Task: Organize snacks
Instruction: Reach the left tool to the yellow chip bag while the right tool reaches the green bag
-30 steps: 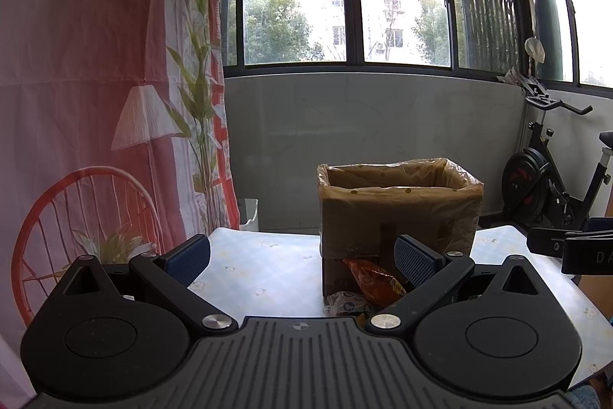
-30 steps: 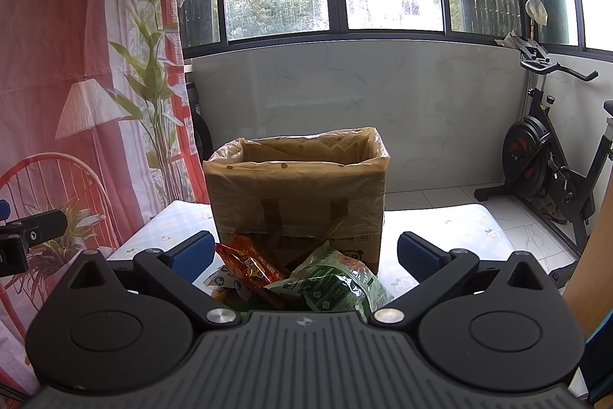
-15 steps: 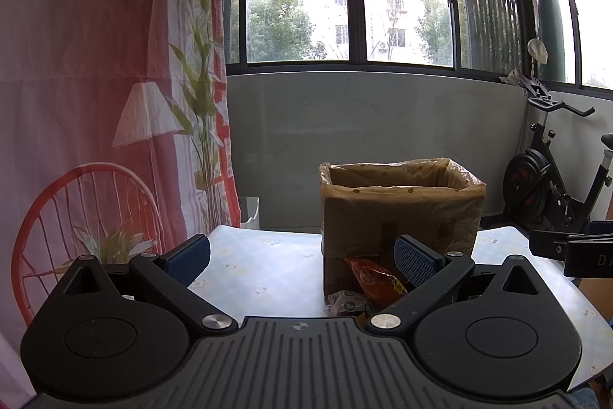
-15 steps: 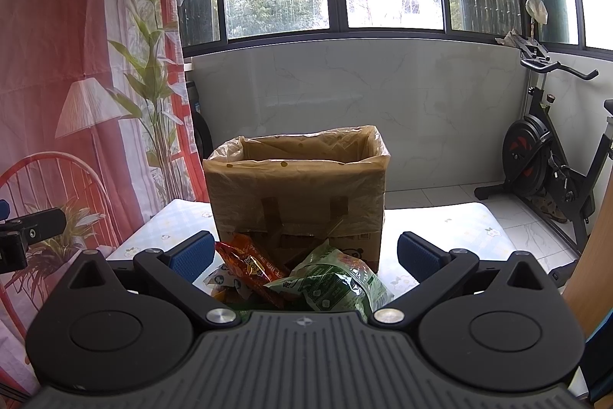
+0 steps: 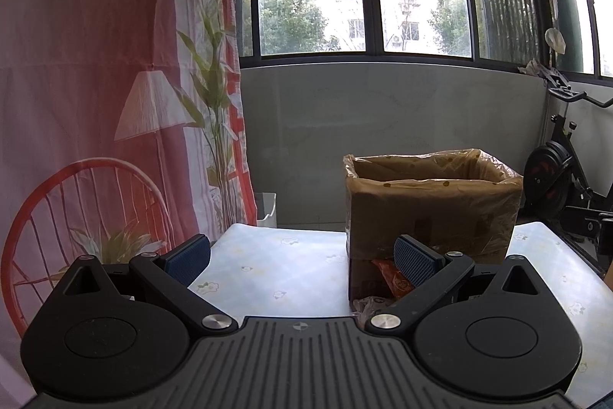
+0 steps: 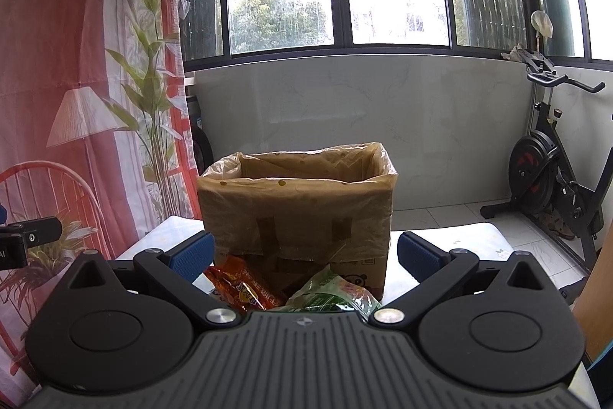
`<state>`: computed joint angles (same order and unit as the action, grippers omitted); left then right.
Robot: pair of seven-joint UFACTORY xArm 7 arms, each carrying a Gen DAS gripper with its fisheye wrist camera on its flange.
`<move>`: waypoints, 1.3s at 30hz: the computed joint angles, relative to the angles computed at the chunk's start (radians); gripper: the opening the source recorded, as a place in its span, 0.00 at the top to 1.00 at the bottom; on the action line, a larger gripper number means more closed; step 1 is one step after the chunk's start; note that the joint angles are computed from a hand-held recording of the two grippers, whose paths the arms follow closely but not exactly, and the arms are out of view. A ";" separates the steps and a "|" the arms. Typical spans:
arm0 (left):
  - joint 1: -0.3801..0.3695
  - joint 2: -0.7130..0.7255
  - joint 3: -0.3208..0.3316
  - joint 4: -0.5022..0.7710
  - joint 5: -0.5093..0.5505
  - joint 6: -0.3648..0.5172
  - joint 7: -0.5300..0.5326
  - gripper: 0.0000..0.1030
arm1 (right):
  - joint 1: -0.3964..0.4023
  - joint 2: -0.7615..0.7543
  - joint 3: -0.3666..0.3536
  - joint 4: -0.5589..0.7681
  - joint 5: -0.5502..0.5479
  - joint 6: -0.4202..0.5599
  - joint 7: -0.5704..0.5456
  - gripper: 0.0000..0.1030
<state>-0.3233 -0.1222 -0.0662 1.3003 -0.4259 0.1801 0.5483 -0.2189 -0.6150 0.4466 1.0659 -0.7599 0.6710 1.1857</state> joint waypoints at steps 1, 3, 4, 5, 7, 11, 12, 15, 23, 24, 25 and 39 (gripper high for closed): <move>0.003 0.015 -0.002 0.006 0.009 -0.003 -0.006 0.00 | -0.021 0.003 0.006 -0.009 -0.026 -0.026 0.025 0.00; -0.005 0.041 0.002 0.011 -0.034 -0.007 0.032 0.01 | -0.060 0.011 0.016 -0.025 -0.076 -0.074 0.076 0.00; -0.005 0.053 0.000 0.013 -0.055 -0.002 0.043 0.01 | -0.070 0.019 0.017 -0.031 -0.090 -0.091 0.092 0.00; -0.003 0.066 -0.003 0.017 -0.077 0.011 0.054 0.01 | -0.075 0.029 0.016 -0.035 -0.097 -0.100 0.104 0.00; 0.010 0.089 -0.015 0.027 -0.085 0.060 0.054 0.02 | -0.081 0.047 0.018 -0.046 -0.109 -0.107 0.137 0.00; 0.037 0.133 -0.042 0.042 -0.070 0.153 0.046 0.09 | -0.067 0.065 0.009 -0.091 -0.136 -0.133 0.195 0.00; 0.044 0.143 -0.048 0.046 -0.059 0.174 0.033 0.10 | -0.054 0.071 0.001 -0.100 -0.134 -0.135 0.196 0.00; 0.058 0.175 -0.066 0.064 -0.073 0.203 0.031 0.11 | -0.017 0.080 -0.026 -0.136 -0.119 -0.146 0.202 0.00; 0.075 0.234 -0.104 0.085 -0.092 0.262 0.026 0.12 | 0.033 0.085 -0.066 -0.200 -0.104 -0.141 0.218 0.00; 0.073 0.242 -0.106 0.085 -0.085 0.261 0.017 0.12 | 0.039 0.085 -0.071 -0.207 -0.101 -0.143 0.213 0.00; 0.074 0.245 -0.107 0.083 -0.080 0.260 0.011 0.12 | 0.043 0.086 -0.073 -0.212 -0.099 -0.143 0.209 0.00; 0.112 0.293 -0.130 0.104 -0.123 0.340 0.055 0.04 | 0.093 0.124 -0.106 -0.232 -0.031 -0.161 0.142 0.00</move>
<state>-0.2112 0.1710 -0.1958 1.4040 -0.5492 0.5204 0.6037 -0.1263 -0.4909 0.3401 0.8335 -0.7911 0.5104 1.3280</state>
